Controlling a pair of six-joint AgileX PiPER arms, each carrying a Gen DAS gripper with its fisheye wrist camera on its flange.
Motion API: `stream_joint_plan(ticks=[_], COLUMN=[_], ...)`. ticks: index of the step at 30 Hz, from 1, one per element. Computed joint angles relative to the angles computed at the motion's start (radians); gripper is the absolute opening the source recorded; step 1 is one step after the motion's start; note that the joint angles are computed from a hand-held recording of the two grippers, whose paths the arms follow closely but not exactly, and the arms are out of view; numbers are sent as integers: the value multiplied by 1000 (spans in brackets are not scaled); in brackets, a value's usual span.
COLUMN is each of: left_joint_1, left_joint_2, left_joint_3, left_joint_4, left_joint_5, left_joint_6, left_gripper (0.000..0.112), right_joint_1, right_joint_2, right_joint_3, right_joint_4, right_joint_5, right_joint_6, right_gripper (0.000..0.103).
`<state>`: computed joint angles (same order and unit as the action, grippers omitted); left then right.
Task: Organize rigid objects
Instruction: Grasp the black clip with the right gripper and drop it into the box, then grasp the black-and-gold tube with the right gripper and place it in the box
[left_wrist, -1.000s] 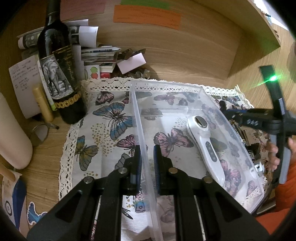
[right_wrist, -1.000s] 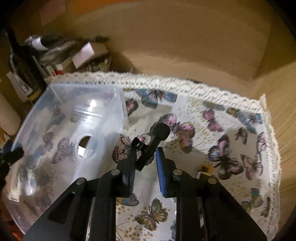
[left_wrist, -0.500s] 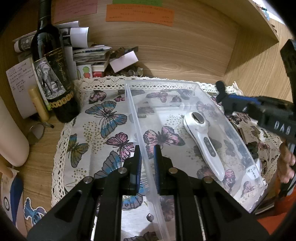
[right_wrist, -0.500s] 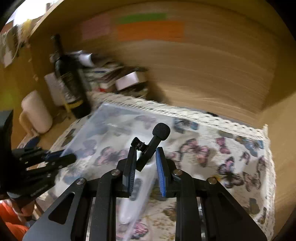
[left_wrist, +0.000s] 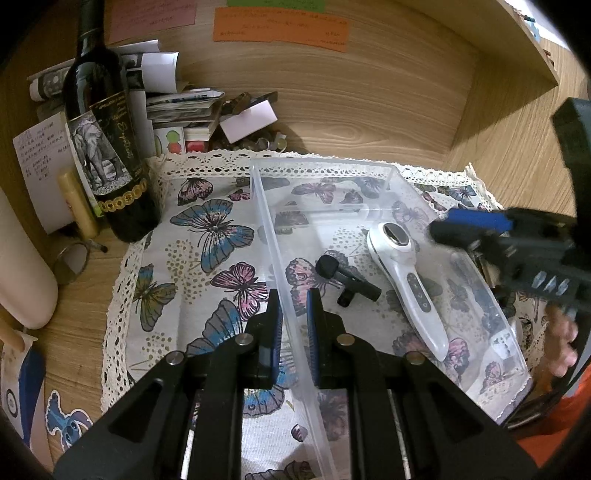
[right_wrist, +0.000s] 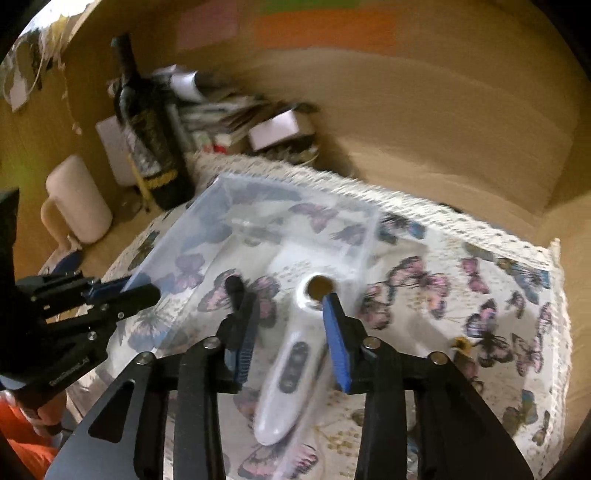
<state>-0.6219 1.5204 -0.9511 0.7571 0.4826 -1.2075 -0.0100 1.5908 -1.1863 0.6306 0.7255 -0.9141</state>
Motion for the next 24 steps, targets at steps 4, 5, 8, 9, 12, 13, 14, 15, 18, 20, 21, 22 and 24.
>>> stream_joint_plan(ticks=[4, 5, 8, 9, 12, 13, 14, 15, 18, 20, 21, 22, 24], left_joint_1=[1, 1, 0, -1, -1, -1, -1, -1, -1, -1, -1, -1, 0], left_joint_2=[2, 2, 0, 1, 1, 1, 1, 0, 2, 2, 2, 2, 2], left_joint_3=[-1, -1, 1, 0, -1, -1, -1, 1, -2, -3, -2, -2, -2], left_joint_4=[1, 1, 2, 3, 3, 3, 3, 3, 1, 1, 0, 1, 1], left_joint_5=[0, 1, 2, 4, 5, 5, 6, 6, 8, 8, 7, 7, 6], left_joint_6=[0, 1, -1, -2, -3, -3, -2, 0, 1, 1, 1, 1, 2], left_gripper=[12, 12, 12, 12, 12, 12, 12, 12, 12, 12, 12, 12, 12], right_joint_1=[-85, -112, -190, -209, -272, -288, -294, -299, -315, -317, -316, -311, -284], right_joint_2=[-43, -53, -68, -68, -44, -30, -20, -11, 33, 55, 66, 73, 92], right_joint_3=[5, 6, -3, -7, -38, -48, -54, -57, -71, -77, -80, -80, -82], right_joint_4=[31, 34, 21, 9, -35, -56, -74, -91, -114, -105, -103, -102, -140], right_joint_5=[-10, -12, -22, -30, -21, -20, -22, -24, -7, 16, 28, 35, 36], right_joint_6=[-10, -7, 11, 23, 72, 93, 110, 126, 147, 134, 123, 114, 132], right_gripper=[45, 45, 47, 48, 49, 49, 49, 49, 49, 49, 48, 42, 34])
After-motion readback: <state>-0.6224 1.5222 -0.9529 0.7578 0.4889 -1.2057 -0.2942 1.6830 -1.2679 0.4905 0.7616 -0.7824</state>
